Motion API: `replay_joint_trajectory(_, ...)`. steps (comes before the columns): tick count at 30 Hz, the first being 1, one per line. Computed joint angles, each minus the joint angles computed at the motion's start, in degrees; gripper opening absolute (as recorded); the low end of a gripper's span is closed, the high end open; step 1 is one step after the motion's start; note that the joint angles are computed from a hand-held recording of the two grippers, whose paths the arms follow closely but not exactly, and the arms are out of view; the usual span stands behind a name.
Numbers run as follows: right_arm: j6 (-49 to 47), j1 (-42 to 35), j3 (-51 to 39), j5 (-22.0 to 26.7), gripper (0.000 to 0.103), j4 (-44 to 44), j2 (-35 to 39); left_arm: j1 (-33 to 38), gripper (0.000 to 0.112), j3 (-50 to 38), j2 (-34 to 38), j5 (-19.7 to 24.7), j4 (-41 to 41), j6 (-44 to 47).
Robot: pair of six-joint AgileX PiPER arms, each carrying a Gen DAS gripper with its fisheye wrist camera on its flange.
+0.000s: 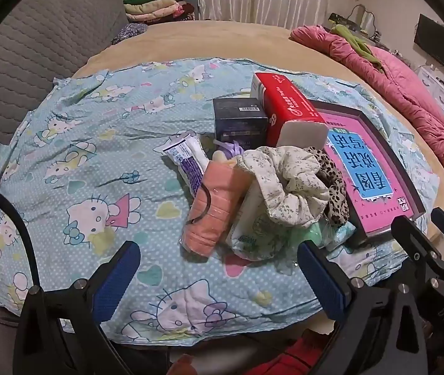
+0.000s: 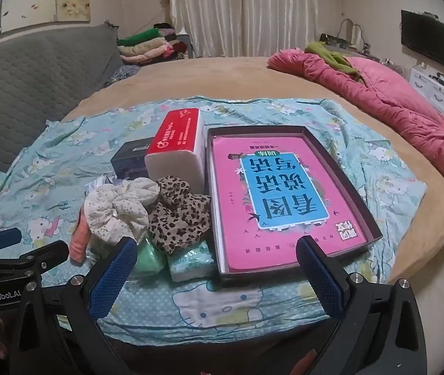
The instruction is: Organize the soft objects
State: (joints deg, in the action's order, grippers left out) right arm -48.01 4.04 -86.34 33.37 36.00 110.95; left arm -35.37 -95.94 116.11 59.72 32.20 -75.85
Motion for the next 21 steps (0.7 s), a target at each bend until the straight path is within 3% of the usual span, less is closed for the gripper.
replay_joint_trajectory(21,0.23,0.07,0.12,0.17,0.101,-0.32,0.13,0.1,0.101,-1.14,0.66,0.56,-0.21,0.76)
